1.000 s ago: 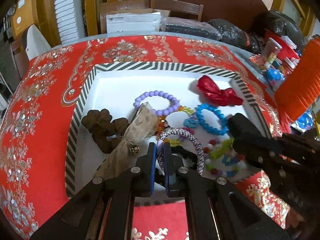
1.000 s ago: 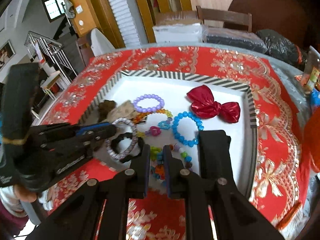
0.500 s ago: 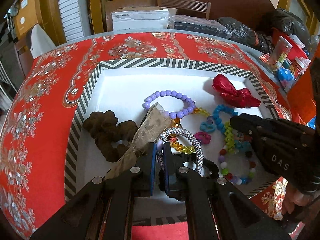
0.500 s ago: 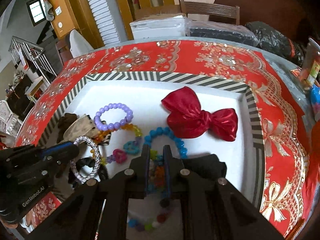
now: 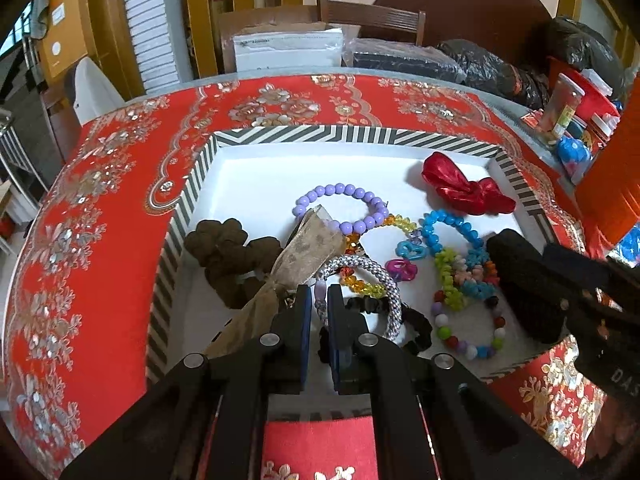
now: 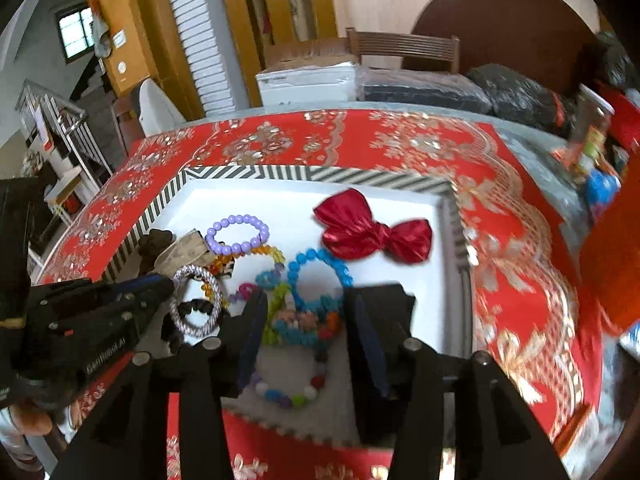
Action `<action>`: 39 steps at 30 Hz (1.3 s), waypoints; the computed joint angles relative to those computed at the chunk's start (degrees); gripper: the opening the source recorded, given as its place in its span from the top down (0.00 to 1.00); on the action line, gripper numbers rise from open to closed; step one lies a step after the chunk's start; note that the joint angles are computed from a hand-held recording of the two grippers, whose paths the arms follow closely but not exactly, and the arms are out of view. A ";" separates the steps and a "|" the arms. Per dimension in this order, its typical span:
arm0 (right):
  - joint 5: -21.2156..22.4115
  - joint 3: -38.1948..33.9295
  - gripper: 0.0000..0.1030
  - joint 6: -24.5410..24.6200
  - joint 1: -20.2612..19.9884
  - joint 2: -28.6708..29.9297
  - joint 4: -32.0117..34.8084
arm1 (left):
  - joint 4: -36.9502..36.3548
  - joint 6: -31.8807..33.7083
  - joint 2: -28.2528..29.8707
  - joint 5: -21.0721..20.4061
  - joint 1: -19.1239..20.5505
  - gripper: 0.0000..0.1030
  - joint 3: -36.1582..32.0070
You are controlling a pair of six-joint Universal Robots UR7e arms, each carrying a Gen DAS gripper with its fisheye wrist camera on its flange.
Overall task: Organize jewelry
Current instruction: 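Open both grippers and withdraw them from the tray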
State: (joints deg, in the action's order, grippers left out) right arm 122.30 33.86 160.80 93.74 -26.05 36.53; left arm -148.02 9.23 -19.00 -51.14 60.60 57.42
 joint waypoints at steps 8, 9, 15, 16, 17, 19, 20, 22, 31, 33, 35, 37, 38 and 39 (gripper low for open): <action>2.61 14.64 0.53 0.89 0.69 -6.98 -9.68 | -5.67 0.55 -3.22 1.46 -1.50 0.95 6.72; 2.98 15.34 0.52 0.94 0.85 -7.24 -10.13 | -6.33 0.66 -3.48 1.92 -1.68 0.95 7.37; 3.55 18.41 0.48 1.13 1.85 -8.57 -12.70 | -10.56 0.91 -5.74 2.44 -2.59 0.95 11.81; 3.48 18.66 0.47 1.57 1.96 -8.75 -12.82 | -11.31 1.16 -6.05 2.69 -2.78 0.95 12.47; 3.42 19.00 0.46 1.94 2.08 -8.96 -13.06 | -11.90 1.34 -6.34 2.76 -2.92 0.95 13.03; 3.40 19.55 0.45 2.43 2.35 -9.30 -13.42 | -12.85 1.40 -7.05 2.58 -3.17 0.95 14.11; 3.44 19.73 0.45 2.47 2.48 -9.39 -13.52 | -13.44 1.39 -7.42 2.60 -3.31 0.95 14.69; 3.73 20.49 0.44 2.47 2.79 -9.79 -14.02 | -14.63 1.53 -8.08 2.68 -3.54 0.95 15.73; 4.88 23.35 0.40 2.48 4.20 -11.27 -16.32 | -18.43 1.82 -10.42 2.81 -4.21 0.93 19.85; 5.30 23.89 0.40 1.94 4.54 -11.47 -16.86 | -19.06 1.77 -10.94 2.65 -4.37 0.93 20.68; 5.60 24.20 0.40 1.87 4.80 -11.57 -17.01 | -19.01 1.55 -11.03 4.50 -4.84 0.92 21.06; 5.73 24.60 0.40 2.14 5.01 -11.81 -17.06 | -19.59 2.18 -11.04 5.50 -5.17 0.92 21.41; 5.76 24.76 0.40 2.20 5.06 -11.93 -17.13 | -20.06 2.36 -11.26 5.30 -5.20 0.92 21.81; 5.78 25.03 0.40 2.27 5.15 -12.14 -17.29 | -20.42 2.33 -11.54 4.94 -5.25 0.92 22.20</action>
State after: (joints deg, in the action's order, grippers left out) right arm 128.08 58.90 163.07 98.89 -38.19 19.25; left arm -168.44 11.56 -30.54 -46.20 55.35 79.62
